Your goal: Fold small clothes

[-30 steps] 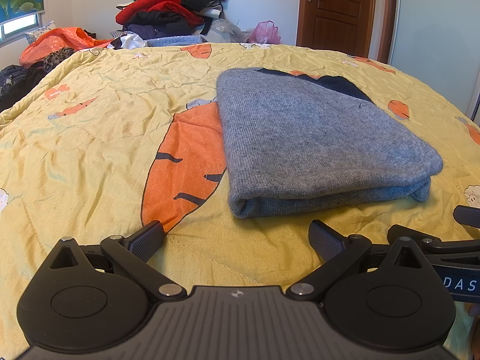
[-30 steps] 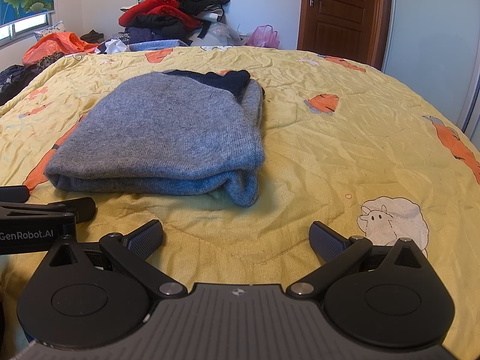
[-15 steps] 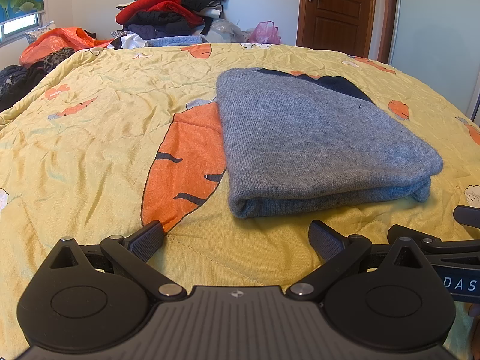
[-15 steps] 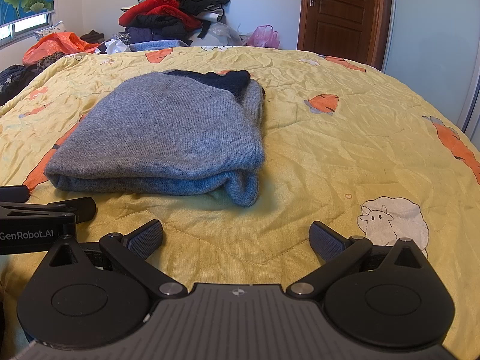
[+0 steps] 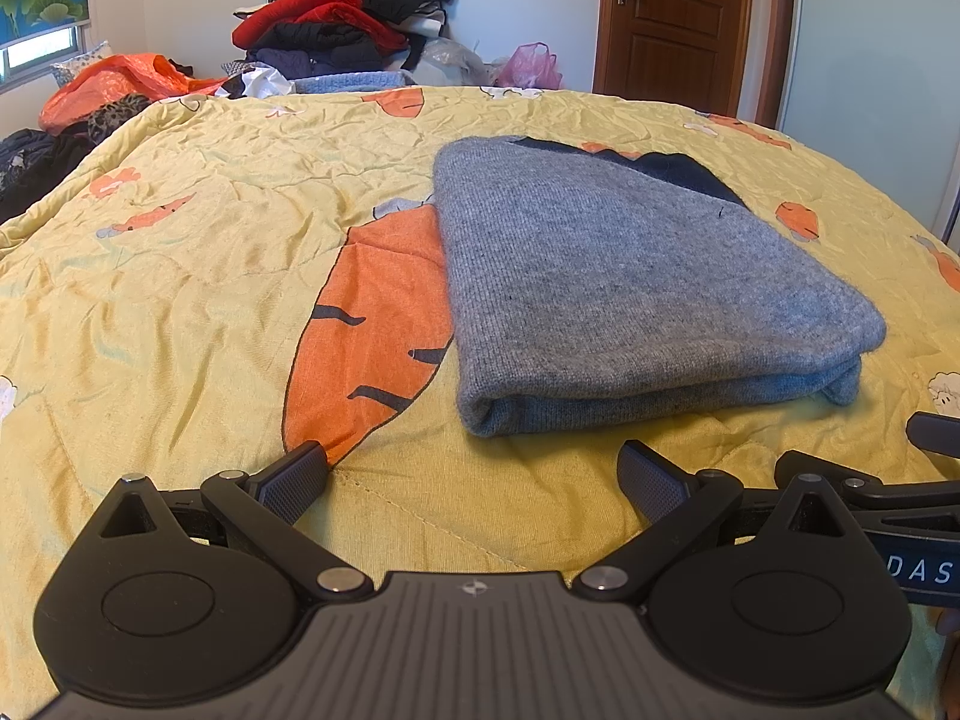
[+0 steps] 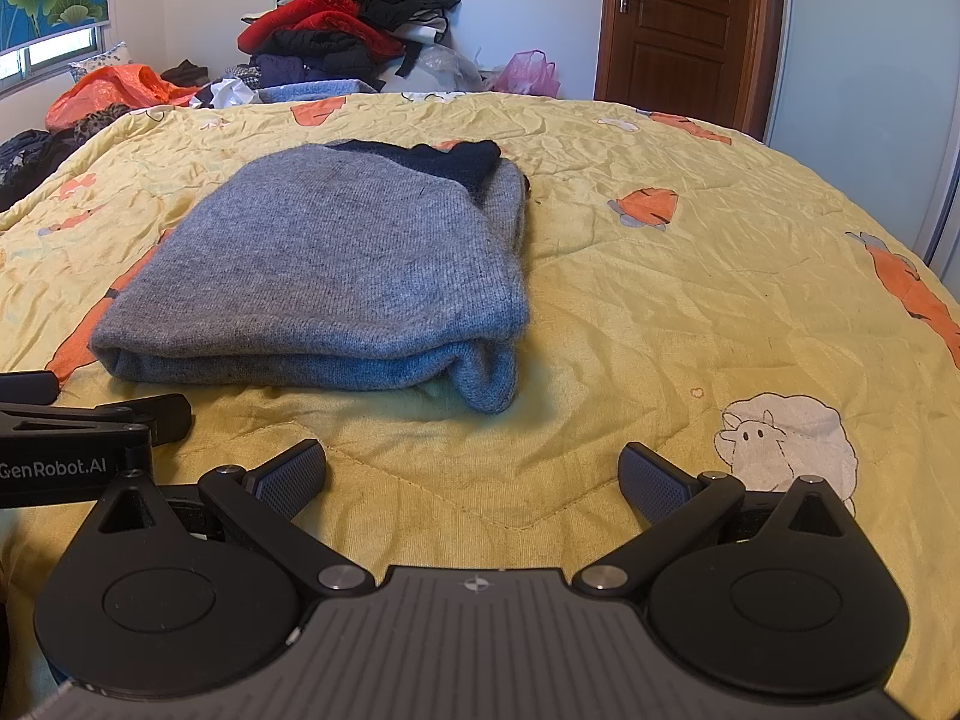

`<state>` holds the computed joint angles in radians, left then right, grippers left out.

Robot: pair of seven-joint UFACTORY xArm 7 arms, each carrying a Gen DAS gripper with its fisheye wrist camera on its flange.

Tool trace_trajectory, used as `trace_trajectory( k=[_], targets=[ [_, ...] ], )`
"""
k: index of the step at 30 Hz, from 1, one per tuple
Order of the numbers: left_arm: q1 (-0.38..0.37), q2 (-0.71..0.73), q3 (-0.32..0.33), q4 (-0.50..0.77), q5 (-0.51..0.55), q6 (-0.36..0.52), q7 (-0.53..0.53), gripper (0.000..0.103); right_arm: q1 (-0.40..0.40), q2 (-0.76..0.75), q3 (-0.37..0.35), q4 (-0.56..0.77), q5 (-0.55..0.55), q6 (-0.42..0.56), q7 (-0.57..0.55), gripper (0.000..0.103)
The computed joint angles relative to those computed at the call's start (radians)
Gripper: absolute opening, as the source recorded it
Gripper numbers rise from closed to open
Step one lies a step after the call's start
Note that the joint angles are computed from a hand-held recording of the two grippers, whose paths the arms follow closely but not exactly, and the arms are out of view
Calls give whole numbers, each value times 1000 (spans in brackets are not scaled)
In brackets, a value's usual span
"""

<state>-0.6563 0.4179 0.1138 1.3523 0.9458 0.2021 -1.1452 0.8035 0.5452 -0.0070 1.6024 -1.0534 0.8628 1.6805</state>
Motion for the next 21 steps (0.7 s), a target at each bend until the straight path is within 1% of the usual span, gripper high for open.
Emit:
trace_trajectory(
  k=[21],
  targets=[
    [-6,-3,4,-2,4,7,-12,103,1,0,0,0,0,1,0,103]
  ],
)
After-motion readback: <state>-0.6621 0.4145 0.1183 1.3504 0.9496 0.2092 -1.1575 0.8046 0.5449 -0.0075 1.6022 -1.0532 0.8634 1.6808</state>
